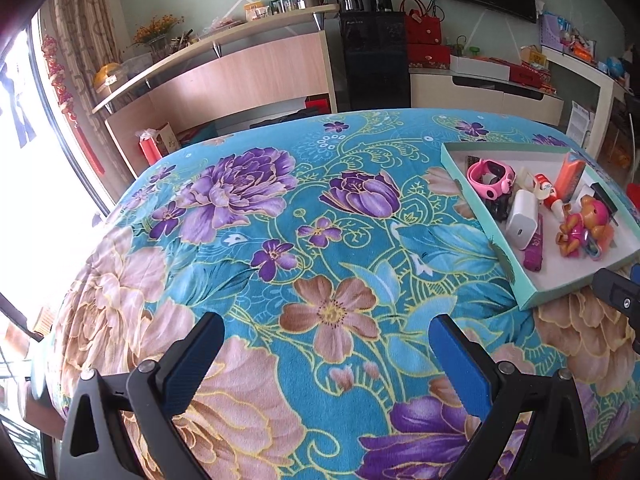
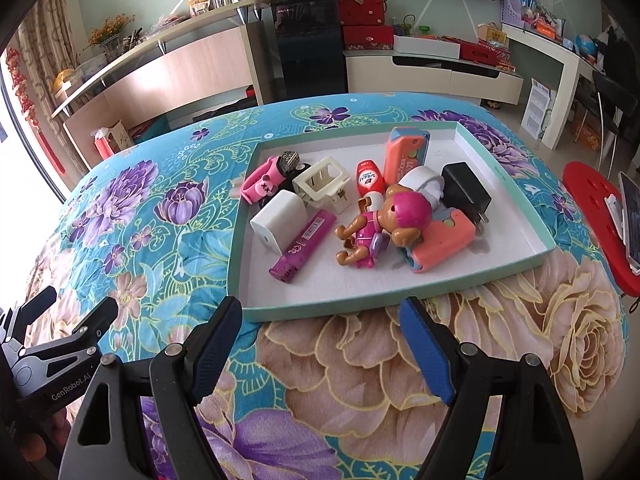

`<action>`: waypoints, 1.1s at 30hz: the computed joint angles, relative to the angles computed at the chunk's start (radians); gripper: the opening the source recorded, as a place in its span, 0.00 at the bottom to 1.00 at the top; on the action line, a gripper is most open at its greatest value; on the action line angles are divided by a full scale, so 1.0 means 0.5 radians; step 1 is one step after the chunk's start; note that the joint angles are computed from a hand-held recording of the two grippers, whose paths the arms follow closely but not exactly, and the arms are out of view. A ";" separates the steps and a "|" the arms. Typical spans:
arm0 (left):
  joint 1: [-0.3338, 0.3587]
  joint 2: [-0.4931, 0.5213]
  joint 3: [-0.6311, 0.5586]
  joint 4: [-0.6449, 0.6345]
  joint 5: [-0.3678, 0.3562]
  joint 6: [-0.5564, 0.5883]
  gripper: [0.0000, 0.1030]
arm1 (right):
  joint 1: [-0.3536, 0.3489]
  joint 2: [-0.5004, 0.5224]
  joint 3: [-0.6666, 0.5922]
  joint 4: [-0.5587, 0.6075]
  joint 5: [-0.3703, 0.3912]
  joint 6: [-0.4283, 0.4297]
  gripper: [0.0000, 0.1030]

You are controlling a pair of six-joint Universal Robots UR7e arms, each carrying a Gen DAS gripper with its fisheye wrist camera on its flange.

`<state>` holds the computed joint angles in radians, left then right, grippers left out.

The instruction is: Organize rigid objects

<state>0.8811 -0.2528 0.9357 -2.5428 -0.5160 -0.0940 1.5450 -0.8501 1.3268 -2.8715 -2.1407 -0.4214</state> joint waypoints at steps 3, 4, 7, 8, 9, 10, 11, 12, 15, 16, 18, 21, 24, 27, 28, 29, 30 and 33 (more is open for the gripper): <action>-0.008 -0.056 0.102 0.000 0.009 -0.034 1.00 | 0.010 -0.006 0.035 -0.044 -0.021 -0.023 0.79; -0.010 -0.071 0.132 0.001 0.012 -0.048 1.00 | 0.013 -0.010 0.047 -0.061 -0.021 -0.029 0.79; -0.015 -0.102 0.193 0.012 0.025 -0.081 1.00 | 0.021 -0.016 0.075 -0.097 -0.033 -0.041 0.79; -0.015 -0.111 0.208 0.014 0.027 -0.091 1.00 | 0.021 -0.018 0.084 -0.107 -0.030 -0.046 0.79; -0.015 -0.119 0.224 0.008 0.024 -0.097 1.00 | 0.021 -0.021 0.095 -0.114 -0.027 -0.048 0.79; -0.013 -0.127 0.237 0.005 0.022 -0.107 1.00 | 0.021 -0.022 0.104 -0.117 -0.025 -0.048 0.79; -0.013 -0.136 0.251 0.005 0.021 -0.121 1.00 | 0.019 -0.024 0.116 -0.129 -0.022 -0.050 0.79; -0.012 -0.143 0.266 -0.005 0.019 -0.128 1.00 | 0.017 -0.026 0.127 -0.137 -0.016 -0.046 0.79; -0.013 -0.160 0.302 -0.028 0.014 -0.131 1.00 | 0.012 -0.027 0.149 -0.162 0.002 -0.035 0.79; -0.013 -0.163 0.310 -0.032 0.012 -0.129 1.00 | 0.011 -0.025 0.154 -0.170 0.005 -0.034 0.79; -0.012 -0.167 0.318 -0.039 0.006 -0.130 1.00 | 0.011 -0.020 0.160 -0.185 0.007 -0.039 0.79; -0.010 -0.172 0.325 -0.042 0.001 -0.141 1.00 | 0.013 -0.011 0.164 -0.203 0.006 -0.055 0.79; -0.006 -0.176 0.329 -0.035 -0.007 -0.157 1.00 | 0.012 0.003 0.164 -0.219 -0.010 -0.074 0.79; -0.001 -0.178 0.323 0.002 -0.004 -0.193 1.00 | 0.010 0.010 0.166 -0.222 -0.014 -0.081 0.79; 0.000 -0.178 0.320 0.015 -0.003 -0.207 1.00 | 0.010 0.014 0.164 -0.224 -0.018 -0.085 0.79; 0.002 -0.179 0.319 0.022 -0.003 -0.216 1.00 | 0.009 0.017 0.163 -0.227 -0.021 -0.089 0.79; 0.003 -0.180 0.319 0.026 -0.004 -0.223 1.00 | 0.009 0.019 0.161 -0.231 -0.024 -0.093 0.79; 0.006 -0.182 0.317 0.043 -0.007 -0.240 1.00 | 0.009 0.028 0.152 -0.229 -0.039 -0.094 0.79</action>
